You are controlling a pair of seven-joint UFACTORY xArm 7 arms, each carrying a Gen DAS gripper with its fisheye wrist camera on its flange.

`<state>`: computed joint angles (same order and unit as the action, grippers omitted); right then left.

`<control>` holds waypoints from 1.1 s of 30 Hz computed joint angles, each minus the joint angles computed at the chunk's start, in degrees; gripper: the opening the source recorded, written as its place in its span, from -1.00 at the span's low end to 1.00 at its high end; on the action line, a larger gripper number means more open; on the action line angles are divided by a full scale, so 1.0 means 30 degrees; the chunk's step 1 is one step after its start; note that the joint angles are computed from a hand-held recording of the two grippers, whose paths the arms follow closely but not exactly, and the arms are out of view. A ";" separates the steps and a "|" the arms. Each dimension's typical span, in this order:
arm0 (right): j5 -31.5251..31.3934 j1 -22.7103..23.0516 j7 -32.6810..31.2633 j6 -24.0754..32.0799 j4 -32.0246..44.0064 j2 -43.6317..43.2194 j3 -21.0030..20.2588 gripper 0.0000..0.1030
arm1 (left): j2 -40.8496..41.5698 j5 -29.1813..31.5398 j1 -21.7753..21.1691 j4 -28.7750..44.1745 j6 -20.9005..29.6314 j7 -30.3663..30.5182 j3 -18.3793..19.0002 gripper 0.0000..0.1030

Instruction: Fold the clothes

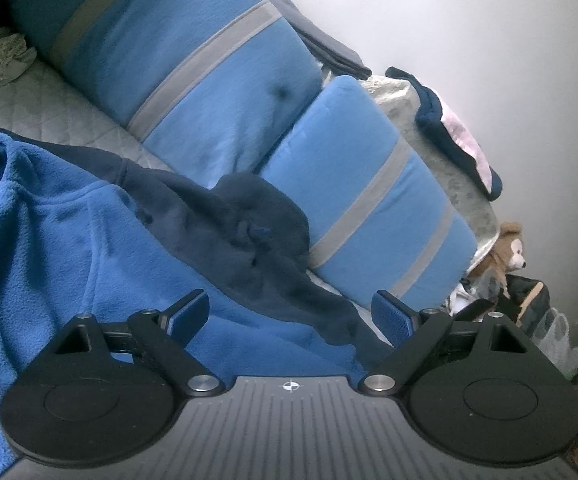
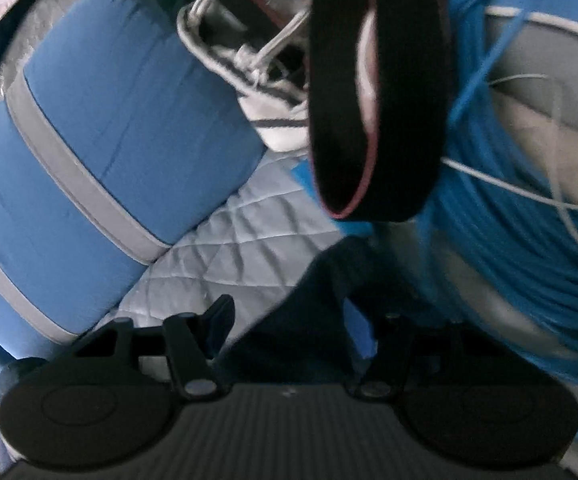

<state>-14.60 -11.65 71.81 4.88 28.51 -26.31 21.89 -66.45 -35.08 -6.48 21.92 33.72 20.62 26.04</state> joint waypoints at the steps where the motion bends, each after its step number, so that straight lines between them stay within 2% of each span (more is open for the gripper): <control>1: -0.0072 -0.0030 -0.0126 -0.0271 0.0261 0.0520 -0.0015 0.19 | 0.0001 0.0001 -0.0001 -0.0009 -0.0029 -0.0013 -0.0009 0.74; 5: -0.0282 -0.0135 -0.0521 -0.1078 0.0572 0.1154 -0.0040 0.26 | 0.0097 0.0053 0.0023 0.0004 -0.0050 -0.0174 -0.0099 0.74; 9: 0.1134 0.1782 -0.1705 -0.1519 -0.0977 -0.1084 -0.1953 0.28 | 0.0045 0.0057 -0.0084 -0.0023 -0.0126 -0.0052 -0.0006 0.74; 11: 0.1974 0.2653 -0.2168 -0.1152 -0.1936 -0.2853 -0.2743 0.28 | 0.0022 0.0036 -0.0115 -0.0029 -0.0139 -0.0025 0.0052 0.74; 13: 0.2684 0.2996 -0.2375 -0.0232 -0.2955 -0.4939 -0.2962 0.26 | -0.0033 0.0009 -0.0139 -0.0047 -0.0159 0.0020 0.0113 0.74; 16: 0.3899 0.3338 -0.1801 0.1229 -0.4584 -0.7932 -0.3144 0.23 | -0.0146 -0.0045 -0.0158 -0.0107 -0.0223 0.0077 0.0173 0.74; 19: 0.4898 0.4099 -0.1398 0.1983 -0.5872 -0.9472 -0.3724 0.18 | -0.0211 -0.0061 -0.0146 -0.0148 -0.0288 0.0054 0.0150 0.74; 22: 0.5650 0.4562 -0.0871 0.1091 -0.6690 -0.9170 -0.3844 0.14 | -0.0248 -0.0044 -0.0129 -0.0178 -0.0349 -0.0012 0.0094 0.74; 26: 0.6820 0.5170 0.0339 -0.2605 -0.7420 -0.6755 -0.3915 0.07 | -0.0265 0.0049 -0.0092 -0.0183 -0.0374 -0.0108 0.0039 0.74; 27: 0.6997 0.5186 0.0563 -0.3460 -0.7371 -0.5963 -0.3840 -0.12 | -0.0256 0.0073 -0.0087 -0.0177 -0.0376 -0.0132 0.0029 0.74; 28: 0.7146 0.5018 0.0773 -0.4114 -0.7318 -0.5378 -0.3614 -0.52 | -0.0248 0.0096 -0.0082 -0.0170 -0.0378 -0.0156 0.0019 0.74; 31: 0.7093 0.3331 0.1057 -0.3485 -0.6809 -0.5691 -0.1747 -0.82 | -0.0223 0.0163 -0.0065 -0.0151 -0.0382 -0.0226 -0.0011 0.74; 33: 0.6151 0.2112 0.0524 -0.1197 -0.6019 -0.7537 -0.0724 -0.87 | -0.0252 0.0160 -0.0107 -0.0144 -0.0388 -0.0204 0.0067 0.74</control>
